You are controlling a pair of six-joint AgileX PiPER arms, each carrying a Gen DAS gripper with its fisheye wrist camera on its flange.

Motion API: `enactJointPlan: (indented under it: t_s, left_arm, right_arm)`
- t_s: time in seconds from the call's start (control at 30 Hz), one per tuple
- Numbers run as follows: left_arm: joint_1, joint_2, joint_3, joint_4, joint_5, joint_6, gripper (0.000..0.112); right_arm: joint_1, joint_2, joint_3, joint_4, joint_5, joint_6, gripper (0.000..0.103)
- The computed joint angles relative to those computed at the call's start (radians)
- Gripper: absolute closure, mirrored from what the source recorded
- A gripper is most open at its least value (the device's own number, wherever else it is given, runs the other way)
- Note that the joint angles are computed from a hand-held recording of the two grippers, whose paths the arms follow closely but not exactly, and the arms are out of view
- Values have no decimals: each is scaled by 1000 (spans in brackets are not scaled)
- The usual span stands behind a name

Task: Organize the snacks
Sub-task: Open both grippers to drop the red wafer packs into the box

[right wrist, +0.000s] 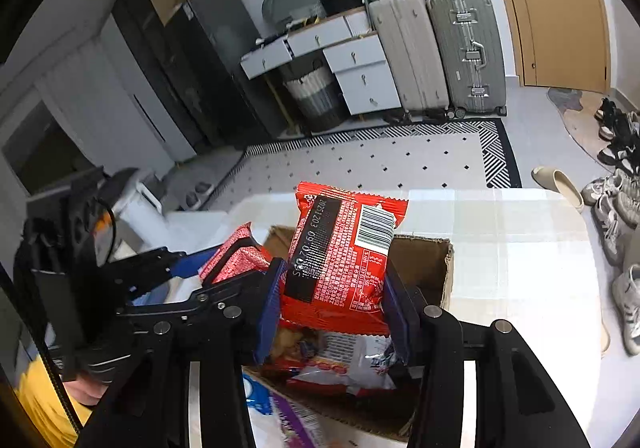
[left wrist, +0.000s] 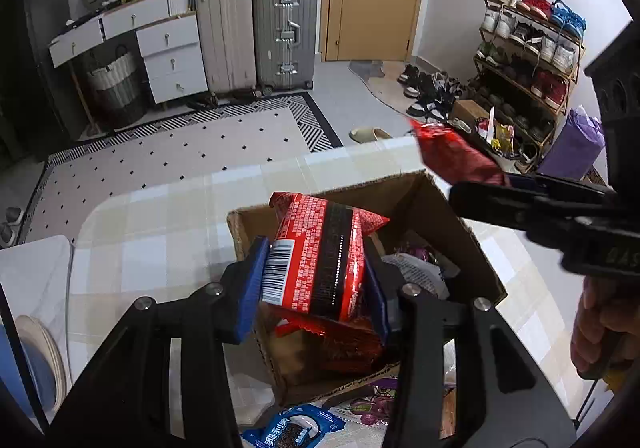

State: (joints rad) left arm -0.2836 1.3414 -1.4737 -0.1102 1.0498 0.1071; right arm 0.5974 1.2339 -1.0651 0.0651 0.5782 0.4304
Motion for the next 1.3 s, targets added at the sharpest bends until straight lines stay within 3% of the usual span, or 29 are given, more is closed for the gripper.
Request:
enactJointPlan:
  t_s: [0.2, 0.67, 0.83, 0.93, 1.3]
  left_arm:
    - [-12, 23, 59, 19, -70, 10, 71]
    - [-52, 56, 71, 52, -69, -20, 70]
    - [-47, 59, 77, 45, -62, -8, 63]
    - [-39, 53, 73, 45, -64, -11, 52]
    - [-10, -15, 81, 57, -37, -37, 48]
  right_arm:
    - [3, 46, -35, -32, 40, -17, 57]
    - [23, 122, -75, -48, 75, 6, 57]
    - [11, 160, -98, -37, 105, -22, 57]
    - [16, 166, -97, -51, 111, -3, 57]
    - [49, 161, -130, -129, 160, 36, 52]
